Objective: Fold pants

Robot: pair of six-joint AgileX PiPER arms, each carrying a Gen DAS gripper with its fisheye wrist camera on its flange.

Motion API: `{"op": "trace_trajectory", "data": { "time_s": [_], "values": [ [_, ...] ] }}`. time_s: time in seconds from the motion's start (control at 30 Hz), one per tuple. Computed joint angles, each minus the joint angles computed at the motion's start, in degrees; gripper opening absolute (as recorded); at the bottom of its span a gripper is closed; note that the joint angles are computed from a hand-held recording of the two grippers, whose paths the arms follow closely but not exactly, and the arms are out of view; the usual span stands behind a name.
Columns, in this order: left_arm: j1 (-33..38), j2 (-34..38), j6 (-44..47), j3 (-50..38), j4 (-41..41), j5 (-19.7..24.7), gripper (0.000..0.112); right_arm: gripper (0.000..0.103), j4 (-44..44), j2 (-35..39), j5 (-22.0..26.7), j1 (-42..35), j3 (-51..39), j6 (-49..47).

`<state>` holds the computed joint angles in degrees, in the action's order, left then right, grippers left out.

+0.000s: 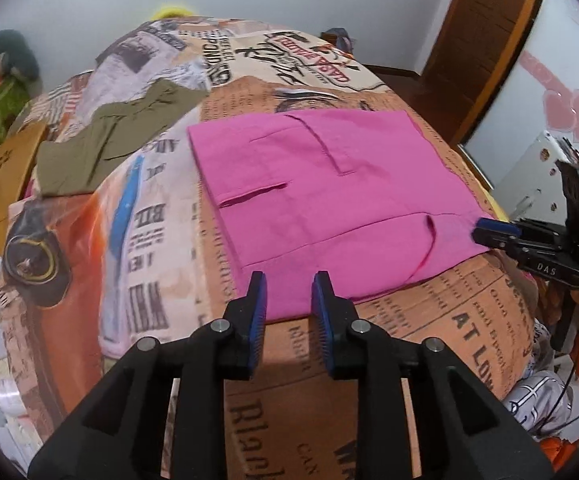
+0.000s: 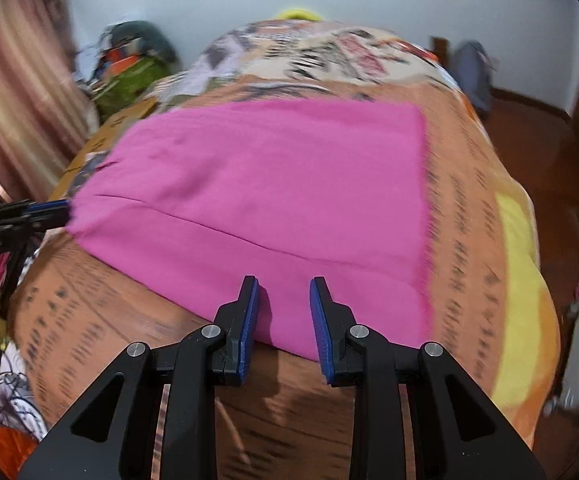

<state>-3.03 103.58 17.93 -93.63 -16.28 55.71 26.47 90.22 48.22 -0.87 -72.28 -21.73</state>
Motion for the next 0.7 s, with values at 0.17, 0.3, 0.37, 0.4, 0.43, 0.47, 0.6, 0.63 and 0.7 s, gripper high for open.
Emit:
{"op": "trace_trajectory", "data": {
  "time_s": [0.17, 0.3, 0.37, 0.4, 0.43, 0.47, 0.6, 0.63, 0.7],
  "values": [
    [1.75, -0.62, -0.72, 3.67, -1.41, -1.82, 0.030, 0.026, 0.23, -1.44, 0.70, -4.11, 2.82, 0.47],
    [2.59, -0.09, -1.22, 1.40, -1.85, 0.34, 0.031, 0.027, -2.85, -1.99, 2.61, -3.13, 0.86, 3.03],
    [2.04, 0.13, -2.26, -0.48, 0.41, 0.84, 0.031, 0.030, -3.07, -1.80, 3.39, -2.89, -0.78, 2.72],
    [1.79, 0.37, -2.86, -1.81, 1.72, 1.13, 0.031, 0.030, -2.93, -1.53, 3.47, -2.96, -1.59, 2.29],
    [1.73, 0.76, -3.19, -3.10, 2.33, 1.42, 0.031, 0.030, -3.01, -1.41, 3.59, -2.91, -2.41, 2.27],
    [1.90, 1.23, -3.39, -4.80, 2.60, 1.82, 0.031, 0.030, -2.80, -1.22, 3.49, -3.02, -3.16, 1.98],
    [2.11, 5.62, -5.69, -14.27, 3.88, 3.96, 0.031, 0.030, -1.22, 0.42, 3.11, -3.66, -8.05, 1.47],
    [2.23, 7.23, -6.41, -17.24, 4.11, 4.82, 0.031, 0.030, -1.06, 1.07, 3.05, -3.79, -9.29, 1.42],
    [2.22, 12.08, -9.02, -25.71, 5.41, 7.84, 0.031, 0.030, -0.89, 2.58, 2.64, -3.74, -11.53, 1.35]
  ]
}}
